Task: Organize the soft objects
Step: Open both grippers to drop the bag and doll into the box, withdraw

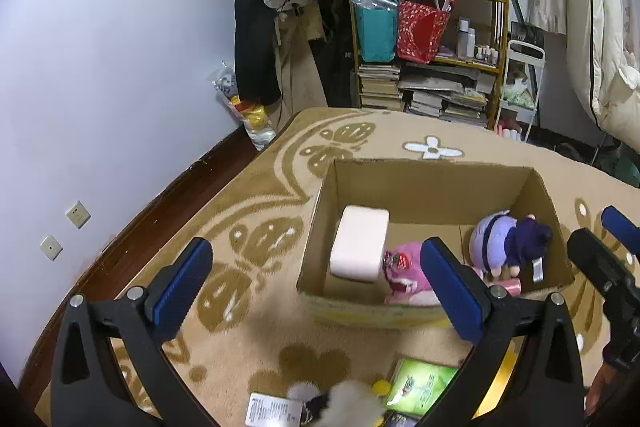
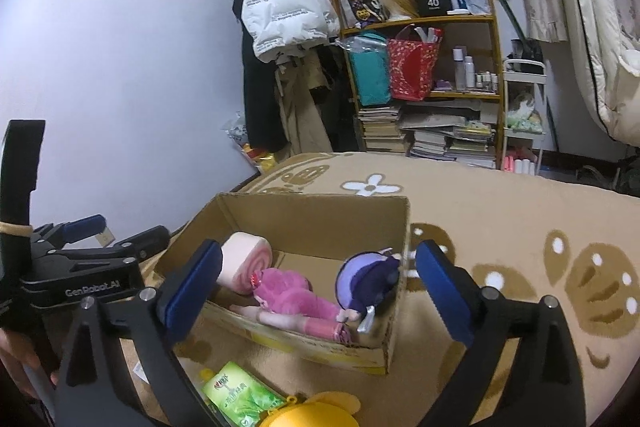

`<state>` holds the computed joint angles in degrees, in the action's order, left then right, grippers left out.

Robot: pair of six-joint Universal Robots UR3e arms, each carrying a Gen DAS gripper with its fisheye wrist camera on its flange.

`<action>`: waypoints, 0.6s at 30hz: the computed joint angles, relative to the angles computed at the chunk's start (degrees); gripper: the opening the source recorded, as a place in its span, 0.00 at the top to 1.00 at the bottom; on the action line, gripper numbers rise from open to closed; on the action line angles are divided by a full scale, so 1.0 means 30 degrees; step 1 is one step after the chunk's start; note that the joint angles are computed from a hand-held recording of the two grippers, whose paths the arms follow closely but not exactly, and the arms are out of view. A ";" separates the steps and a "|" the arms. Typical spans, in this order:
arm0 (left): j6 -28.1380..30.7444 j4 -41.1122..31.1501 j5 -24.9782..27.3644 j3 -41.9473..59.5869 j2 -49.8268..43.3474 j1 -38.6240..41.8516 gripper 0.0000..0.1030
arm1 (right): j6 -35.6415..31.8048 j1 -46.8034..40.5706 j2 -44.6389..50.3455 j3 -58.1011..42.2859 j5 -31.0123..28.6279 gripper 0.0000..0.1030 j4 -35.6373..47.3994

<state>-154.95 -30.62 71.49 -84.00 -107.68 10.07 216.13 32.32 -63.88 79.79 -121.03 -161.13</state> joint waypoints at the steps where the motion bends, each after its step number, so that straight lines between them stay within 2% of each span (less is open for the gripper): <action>1: 0.0094 -0.0220 -0.0021 -0.0077 0.0128 0.0083 0.00 | 0.0155 0.0069 -0.0125 0.0041 -0.0079 0.01 0.0225; 18: 0.1470 -0.2892 -0.0443 -0.2253 0.3341 0.1916 0.00 | 0.2392 0.1950 -0.1447 0.0345 -0.1280 0.01 0.2177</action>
